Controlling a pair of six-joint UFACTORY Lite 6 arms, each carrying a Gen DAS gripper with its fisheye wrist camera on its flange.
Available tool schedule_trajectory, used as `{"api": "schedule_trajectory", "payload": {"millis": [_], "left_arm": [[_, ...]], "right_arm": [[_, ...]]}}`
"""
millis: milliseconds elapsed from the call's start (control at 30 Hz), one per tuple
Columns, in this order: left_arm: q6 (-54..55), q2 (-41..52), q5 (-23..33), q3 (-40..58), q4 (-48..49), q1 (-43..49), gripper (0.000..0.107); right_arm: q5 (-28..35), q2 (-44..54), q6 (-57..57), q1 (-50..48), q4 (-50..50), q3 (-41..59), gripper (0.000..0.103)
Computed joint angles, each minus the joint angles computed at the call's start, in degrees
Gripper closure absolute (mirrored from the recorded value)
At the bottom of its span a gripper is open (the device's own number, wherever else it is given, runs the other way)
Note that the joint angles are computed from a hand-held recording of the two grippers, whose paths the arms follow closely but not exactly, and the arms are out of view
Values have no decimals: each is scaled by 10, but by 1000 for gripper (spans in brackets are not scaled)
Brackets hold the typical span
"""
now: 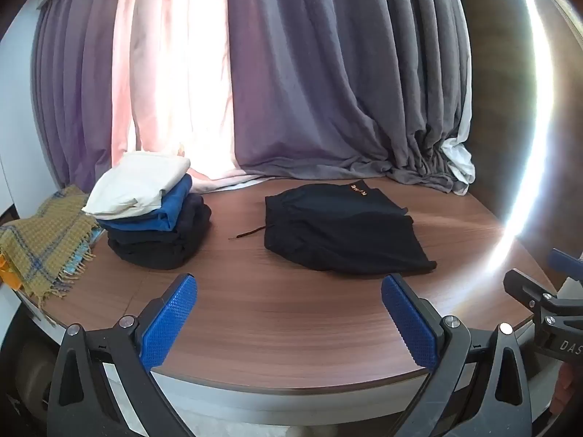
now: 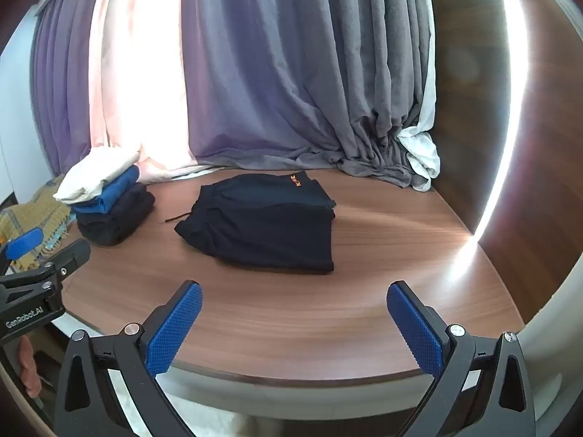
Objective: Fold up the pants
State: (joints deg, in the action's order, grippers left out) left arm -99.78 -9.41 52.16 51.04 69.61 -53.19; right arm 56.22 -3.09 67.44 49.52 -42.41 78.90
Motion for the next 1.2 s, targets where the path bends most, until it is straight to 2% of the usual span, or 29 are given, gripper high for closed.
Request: {"api": "schedule_trajectory", "payload": {"millis": [233, 400, 1200], "left_arm": [[-9, -5, 33, 8, 7, -20, 4], [-25, -24, 65, -7, 20, -43, 4], [-19, -56, 68, -18, 24, -44, 4]], "right_arm": [[1, -21, 15, 16, -21, -20, 0], [15, -7, -4, 16, -11, 16, 0], [26, -5, 15, 43, -32, 21, 0]]}}
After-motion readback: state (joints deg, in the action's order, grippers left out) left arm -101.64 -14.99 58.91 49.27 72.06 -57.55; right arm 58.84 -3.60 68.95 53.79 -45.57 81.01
